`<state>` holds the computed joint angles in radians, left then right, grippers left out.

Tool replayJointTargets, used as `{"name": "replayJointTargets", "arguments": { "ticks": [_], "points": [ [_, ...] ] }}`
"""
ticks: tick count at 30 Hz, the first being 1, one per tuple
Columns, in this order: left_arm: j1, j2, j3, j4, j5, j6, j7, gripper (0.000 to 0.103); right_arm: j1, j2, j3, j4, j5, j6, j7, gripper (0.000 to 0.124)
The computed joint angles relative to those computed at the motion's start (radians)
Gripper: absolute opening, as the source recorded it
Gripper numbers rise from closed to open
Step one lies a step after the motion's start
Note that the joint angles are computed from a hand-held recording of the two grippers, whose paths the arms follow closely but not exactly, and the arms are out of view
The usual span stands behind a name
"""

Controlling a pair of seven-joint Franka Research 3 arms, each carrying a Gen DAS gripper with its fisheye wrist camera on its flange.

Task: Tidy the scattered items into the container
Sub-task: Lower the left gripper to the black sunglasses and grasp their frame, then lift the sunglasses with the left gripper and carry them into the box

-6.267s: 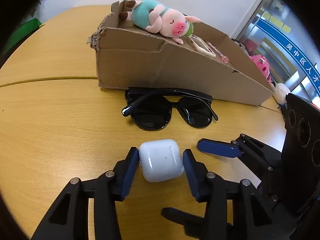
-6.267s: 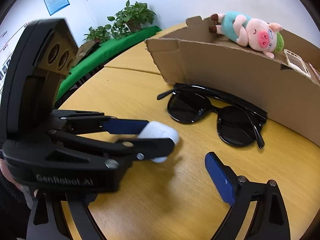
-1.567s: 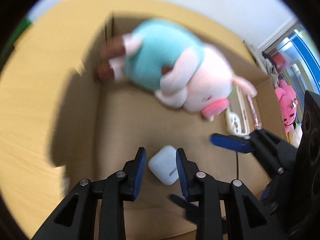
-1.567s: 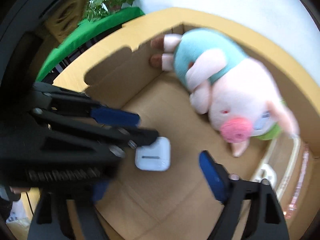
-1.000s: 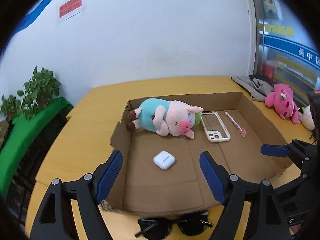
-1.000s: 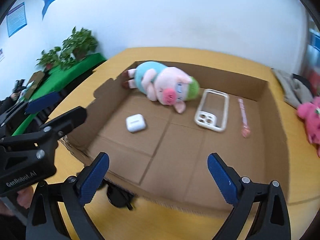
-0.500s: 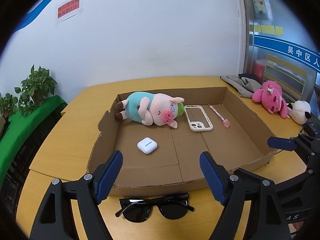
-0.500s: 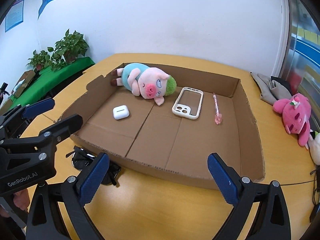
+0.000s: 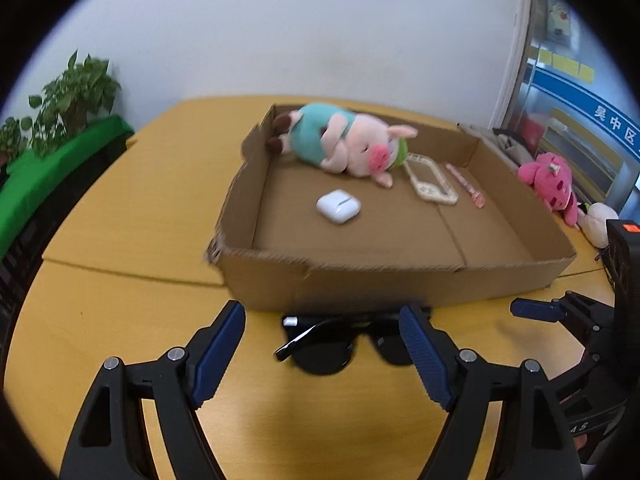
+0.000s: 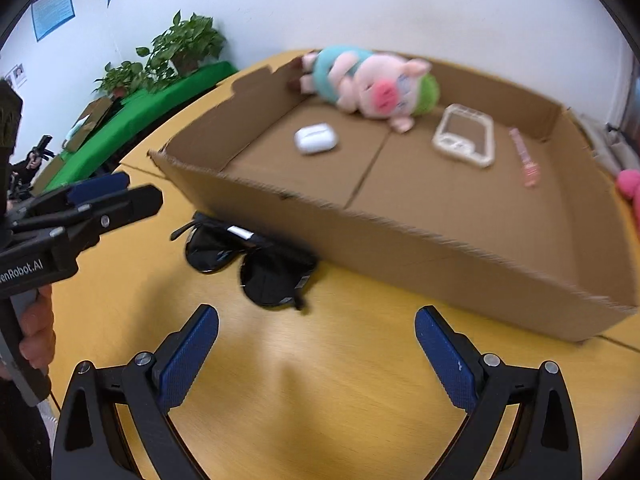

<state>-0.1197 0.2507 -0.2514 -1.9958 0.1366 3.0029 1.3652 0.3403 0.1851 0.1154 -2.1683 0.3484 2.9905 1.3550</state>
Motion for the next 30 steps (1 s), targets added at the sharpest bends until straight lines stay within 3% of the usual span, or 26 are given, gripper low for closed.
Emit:
{"name": "replayJointTargets", "arguments": {
  "ticks": [2,5,7,10,14,19,20,22,26,30],
  "points": [
    [0.048,0.02,-0.045,0.005,-0.054,-0.015,0.06,0.079,-0.013,0.034,0.029,0.028,0.047,0.003,-0.03,0.101],
    [0.143,0.076,-0.151,0.044,-0.188,-0.054,0.207,0.079,0.057,0.085,-0.033,0.065,-0.039,0.022,0.06,0.101],
    [0.157,0.114,-0.172,0.079,-0.235,-0.087,0.262,0.079,0.098,0.118,-0.072,0.088,-0.1,0.034,0.12,0.101],
    [0.177,0.171,-0.206,0.137,-0.299,-0.141,0.35,0.078,0.098,0.157,-0.066,0.116,-0.118,0.054,0.146,0.1],
    [0.137,0.196,-0.178,0.163,-0.305,-0.169,0.4,0.078,0.14,0.19,-0.11,0.139,-0.167,0.072,0.188,0.099],
    [0.074,0.202,-0.12,0.177,-0.247,-0.163,0.385,0.077,0.268,0.194,-0.248,0.131,-0.309,0.084,0.282,0.091],
    [0.068,0.202,-0.113,0.177,-0.24,-0.161,0.378,0.076,0.267,0.191,-0.246,0.126,-0.323,0.091,0.282,0.081],
    [0.05,0.2,-0.093,0.18,-0.217,-0.164,0.356,0.074,0.256,0.186,-0.234,0.119,-0.338,0.101,0.269,0.074],
    [0.037,0.189,-0.075,0.17,-0.179,-0.169,0.335,0.064,0.268,0.173,-0.251,0.102,-0.357,0.103,0.296,0.072],
    [0.04,0.183,-0.08,0.164,-0.174,-0.176,0.333,0.064,0.277,0.155,-0.258,0.072,-0.366,0.121,0.32,0.071]
  ]
}}
